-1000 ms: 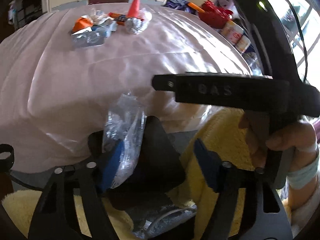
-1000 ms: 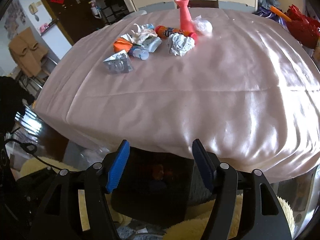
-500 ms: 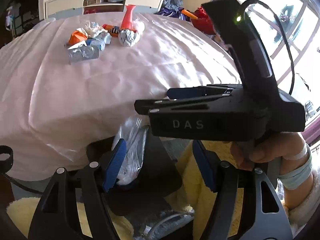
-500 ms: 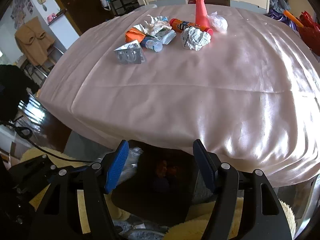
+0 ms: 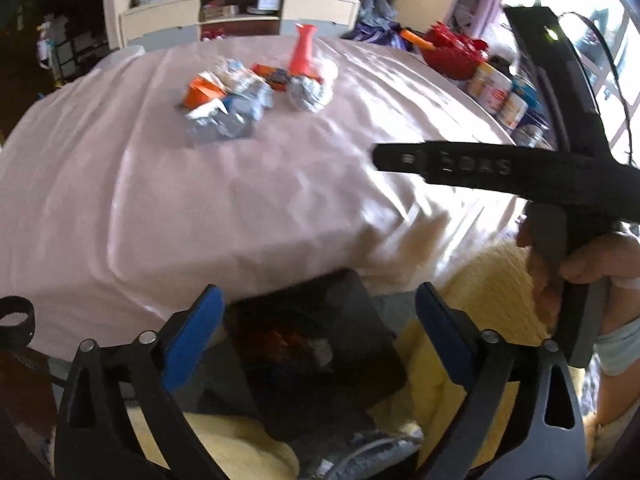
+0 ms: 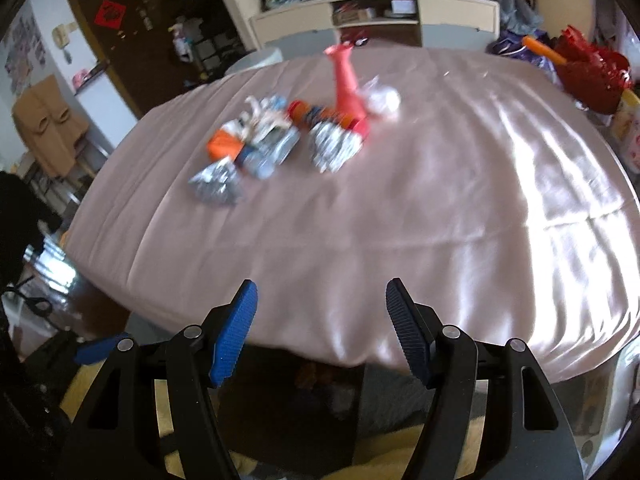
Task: Collect trash
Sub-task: 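Grasp the foil wrapper with the left tool while the right tool grasps crumpled foil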
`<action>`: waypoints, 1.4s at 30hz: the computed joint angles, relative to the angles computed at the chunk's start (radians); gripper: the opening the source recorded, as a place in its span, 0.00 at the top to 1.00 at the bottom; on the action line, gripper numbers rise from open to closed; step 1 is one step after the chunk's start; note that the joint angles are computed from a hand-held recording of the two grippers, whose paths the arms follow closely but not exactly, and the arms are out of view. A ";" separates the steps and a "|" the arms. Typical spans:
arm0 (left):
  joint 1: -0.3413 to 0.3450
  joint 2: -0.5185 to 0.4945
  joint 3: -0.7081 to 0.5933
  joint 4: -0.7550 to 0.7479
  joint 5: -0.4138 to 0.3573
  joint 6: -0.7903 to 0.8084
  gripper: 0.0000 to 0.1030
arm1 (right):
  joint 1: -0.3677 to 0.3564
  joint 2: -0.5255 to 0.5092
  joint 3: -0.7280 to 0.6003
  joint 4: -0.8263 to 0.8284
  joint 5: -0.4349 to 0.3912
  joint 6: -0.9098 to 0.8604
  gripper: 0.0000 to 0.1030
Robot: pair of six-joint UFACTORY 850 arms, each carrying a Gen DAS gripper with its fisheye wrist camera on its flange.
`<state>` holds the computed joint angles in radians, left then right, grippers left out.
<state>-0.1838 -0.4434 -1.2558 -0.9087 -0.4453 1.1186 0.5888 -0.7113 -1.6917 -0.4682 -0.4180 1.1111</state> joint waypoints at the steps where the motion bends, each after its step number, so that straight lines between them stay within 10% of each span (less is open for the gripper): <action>1: 0.001 -0.009 -0.016 0.005 0.015 -0.013 0.08 | -0.004 -0.004 -0.008 -0.014 -0.003 0.012 0.34; 25: -0.023 -0.354 -0.516 0.554 0.075 -0.726 0.17 | -0.079 -0.383 -0.601 0.157 -0.224 -0.223 0.46; 42: -0.017 -0.454 -0.645 0.527 0.014 -0.716 0.43 | -0.074 -0.544 -0.867 0.158 -0.350 -0.252 0.61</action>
<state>-0.2007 -0.8970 -1.9013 -0.3821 -0.4314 0.4026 0.5145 -1.2549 -2.5584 -0.3099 -0.7682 0.8594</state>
